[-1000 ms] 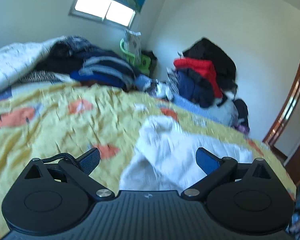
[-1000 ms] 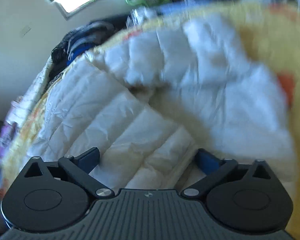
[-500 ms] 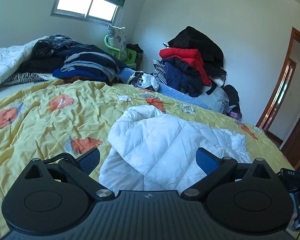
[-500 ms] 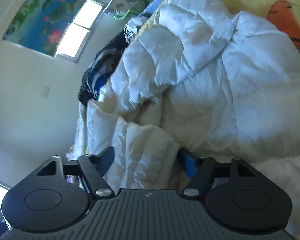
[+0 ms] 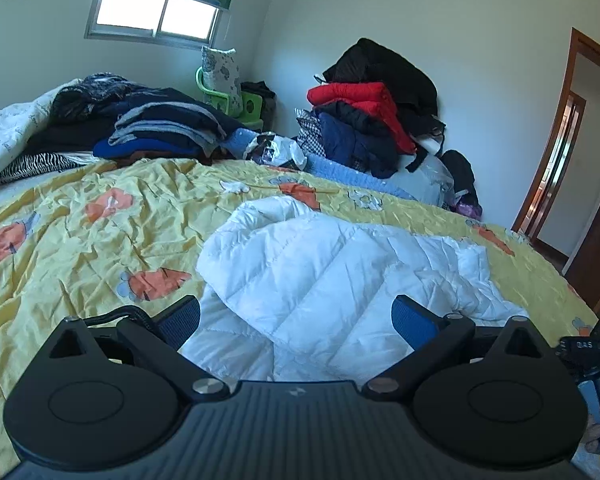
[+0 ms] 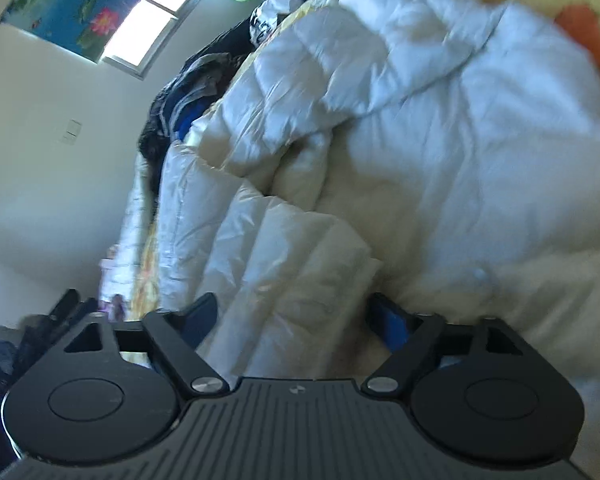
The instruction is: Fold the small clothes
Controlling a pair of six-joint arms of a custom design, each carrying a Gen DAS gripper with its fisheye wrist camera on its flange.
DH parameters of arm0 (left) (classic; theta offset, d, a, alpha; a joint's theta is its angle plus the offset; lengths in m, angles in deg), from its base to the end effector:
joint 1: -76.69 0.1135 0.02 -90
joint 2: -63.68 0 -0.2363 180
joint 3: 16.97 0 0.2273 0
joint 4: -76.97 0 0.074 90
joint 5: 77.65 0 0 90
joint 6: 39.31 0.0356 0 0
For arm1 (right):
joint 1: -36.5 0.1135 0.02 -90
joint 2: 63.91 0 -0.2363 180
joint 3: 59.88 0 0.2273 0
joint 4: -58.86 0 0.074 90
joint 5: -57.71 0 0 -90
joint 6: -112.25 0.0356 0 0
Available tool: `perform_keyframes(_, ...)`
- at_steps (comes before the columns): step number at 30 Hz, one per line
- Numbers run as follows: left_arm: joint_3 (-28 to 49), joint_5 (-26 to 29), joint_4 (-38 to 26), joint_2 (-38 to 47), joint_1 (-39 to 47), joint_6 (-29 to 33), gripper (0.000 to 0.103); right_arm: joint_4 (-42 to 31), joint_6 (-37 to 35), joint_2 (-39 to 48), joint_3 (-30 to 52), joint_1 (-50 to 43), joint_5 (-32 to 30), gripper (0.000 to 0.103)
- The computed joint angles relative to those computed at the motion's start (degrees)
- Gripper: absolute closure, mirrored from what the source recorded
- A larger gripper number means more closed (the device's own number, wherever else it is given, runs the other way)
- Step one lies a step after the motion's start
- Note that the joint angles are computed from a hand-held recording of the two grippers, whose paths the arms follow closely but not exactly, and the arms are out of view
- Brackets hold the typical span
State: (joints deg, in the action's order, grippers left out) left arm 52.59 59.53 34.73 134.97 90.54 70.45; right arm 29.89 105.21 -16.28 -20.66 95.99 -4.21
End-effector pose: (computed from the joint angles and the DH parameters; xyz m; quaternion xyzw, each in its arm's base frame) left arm 0.2413 0.0326 0.2623 0.1997 0.8343 -0.2490 0.4495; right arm 0.1004 0.1374 0.1908 0.2821 0.8296 0.3371 0.3443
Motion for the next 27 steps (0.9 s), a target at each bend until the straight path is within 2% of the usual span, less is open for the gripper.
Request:
perform_keyframes(1,0.0,-0.3,-0.2,-0.2,-0.3,-0.1,0.0,-0.1,-0.5,1.5,1.1,0.4,1.4,0.026)
perform_keyframes(2,0.1,-0.3,-0.4,-0.2,-0.3,-0.1,0.0,-0.5,-1.9,3.6,2.5,0.0,0.9,0.043)
perform_keyframes(3,0.0,-0.1,-0.6,-0.6,-0.4,0.1,0.0,-1.1,-3.5,5.5,3.9,-0.5,0.5,0.055)
perform_keyframes(4,-0.3,0.1,-0.6,-0.9,-0.4,0.2,0.0,-1.6,-4.9,7.1,5.1,-0.3,1.1,0.076)
perform_keyframes(5,-0.5,0.3,-0.5,-1.3,-0.4,0.4,0.0,-2.8,-6.7,9.0,6.9,0.4,2.2,0.082)
perform_keyframes(8,-1.0,0.3,-0.2,-1.8,-0.7,1.0,0.0,-7.9,-9.6,10.9,11.7,2.1,5.8,0.085)
perform_keyframes(14,-0.9,-0.7,0.7,-1.6,-3.9,0.6,0.0,-24.7,-12.2,6.9,21.2,5.4,12.9,0.085)
perform_keyframes(17,-2.9,-2.8,5.1,-2.7,-8.2,-0.5,0.0,-33.6,-13.0,4.9,24.6,4.5,14.3,0.085)
perform_keyframes(19,-4.6,-6.2,9.3,-3.1,-12.3,-1.6,0.0,-38.0,-12.5,3.1,25.5,3.6,14.1,0.085)
perform_keyframes(23,-5.3,-12.2,14.7,-0.2,-20.6,-0.7,0.0,-40.6,-11.7,2.5,24.6,1.5,13.1,0.085)
perform_keyframes(27,-4.4,-16.8,19.8,3.9,-26.5,0.1,0.0,-44.3,-4.0,3.6,22.5,5.8,14.3,0.085)
